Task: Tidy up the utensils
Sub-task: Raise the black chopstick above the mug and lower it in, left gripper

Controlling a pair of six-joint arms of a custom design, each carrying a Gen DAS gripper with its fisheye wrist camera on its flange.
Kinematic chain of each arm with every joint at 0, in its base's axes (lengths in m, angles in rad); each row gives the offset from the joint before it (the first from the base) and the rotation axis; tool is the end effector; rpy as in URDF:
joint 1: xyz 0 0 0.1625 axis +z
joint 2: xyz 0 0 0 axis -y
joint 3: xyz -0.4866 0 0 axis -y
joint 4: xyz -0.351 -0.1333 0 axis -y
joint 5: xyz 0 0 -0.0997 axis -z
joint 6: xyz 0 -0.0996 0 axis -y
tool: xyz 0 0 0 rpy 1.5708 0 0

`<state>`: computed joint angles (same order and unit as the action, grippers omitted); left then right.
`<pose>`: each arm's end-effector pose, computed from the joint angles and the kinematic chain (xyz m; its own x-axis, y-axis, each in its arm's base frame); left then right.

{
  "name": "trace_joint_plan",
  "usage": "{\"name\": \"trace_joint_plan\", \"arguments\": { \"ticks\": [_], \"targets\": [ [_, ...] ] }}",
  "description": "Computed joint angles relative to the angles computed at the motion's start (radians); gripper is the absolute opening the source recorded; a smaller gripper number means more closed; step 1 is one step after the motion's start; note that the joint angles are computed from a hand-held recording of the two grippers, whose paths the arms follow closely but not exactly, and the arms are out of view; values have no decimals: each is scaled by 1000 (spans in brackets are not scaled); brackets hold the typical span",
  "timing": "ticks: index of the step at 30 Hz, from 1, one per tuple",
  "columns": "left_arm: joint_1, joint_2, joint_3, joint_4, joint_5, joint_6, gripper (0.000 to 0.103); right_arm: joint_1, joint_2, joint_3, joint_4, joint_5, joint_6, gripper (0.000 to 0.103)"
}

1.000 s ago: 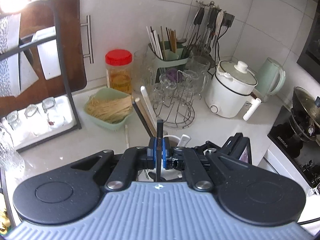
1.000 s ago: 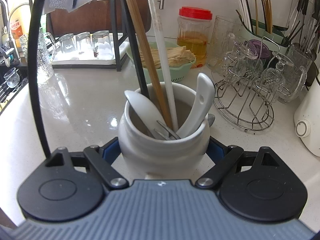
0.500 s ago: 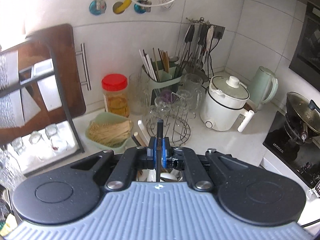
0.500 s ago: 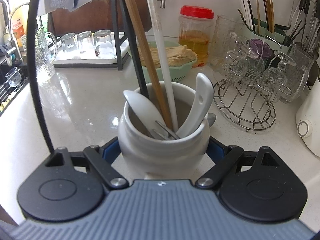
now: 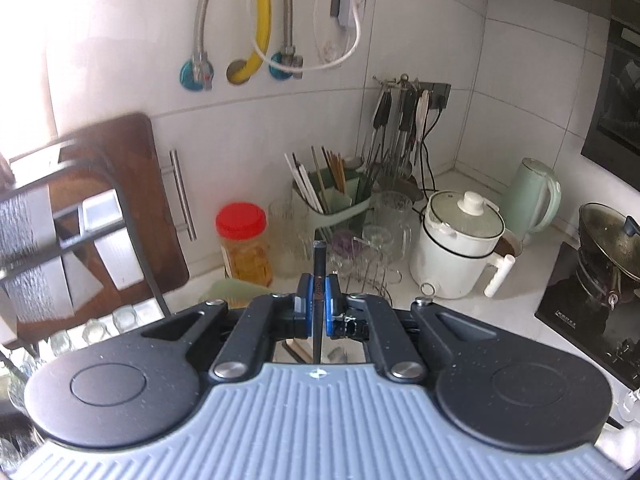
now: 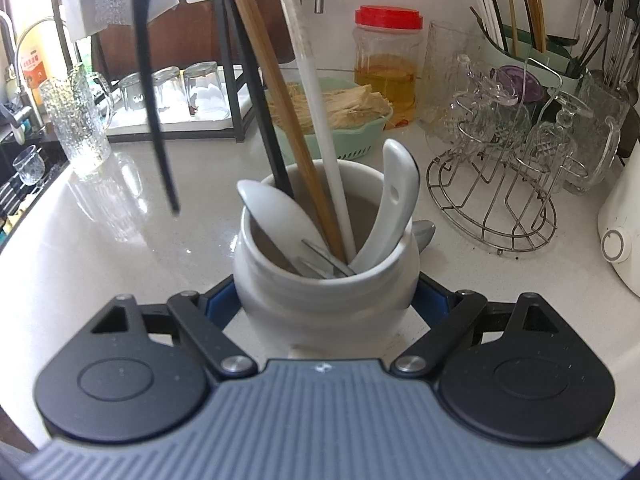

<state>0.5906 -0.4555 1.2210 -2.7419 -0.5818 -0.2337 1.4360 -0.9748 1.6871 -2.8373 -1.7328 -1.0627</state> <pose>-0.5466 -0.6272 0.1224 -0.7408 0.1470 -0.6554 0.6082 0.5610 -0.5616 0.0254 -0.6849 0.3047 -0.5701 -0.6307 0.5265 -0.7888 0.5993 -0.1362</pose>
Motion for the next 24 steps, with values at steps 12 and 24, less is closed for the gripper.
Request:
{"name": "trace_joint_plan", "arguments": {
  "ticks": [12,24],
  "targets": [
    [8,74,-152,-28,-43,124,7,-1,2,-10,18,2,1,91],
    [58,140,-230,124,-73,24,7,-4,1,-6,13,12,4,91]
  ]
}}
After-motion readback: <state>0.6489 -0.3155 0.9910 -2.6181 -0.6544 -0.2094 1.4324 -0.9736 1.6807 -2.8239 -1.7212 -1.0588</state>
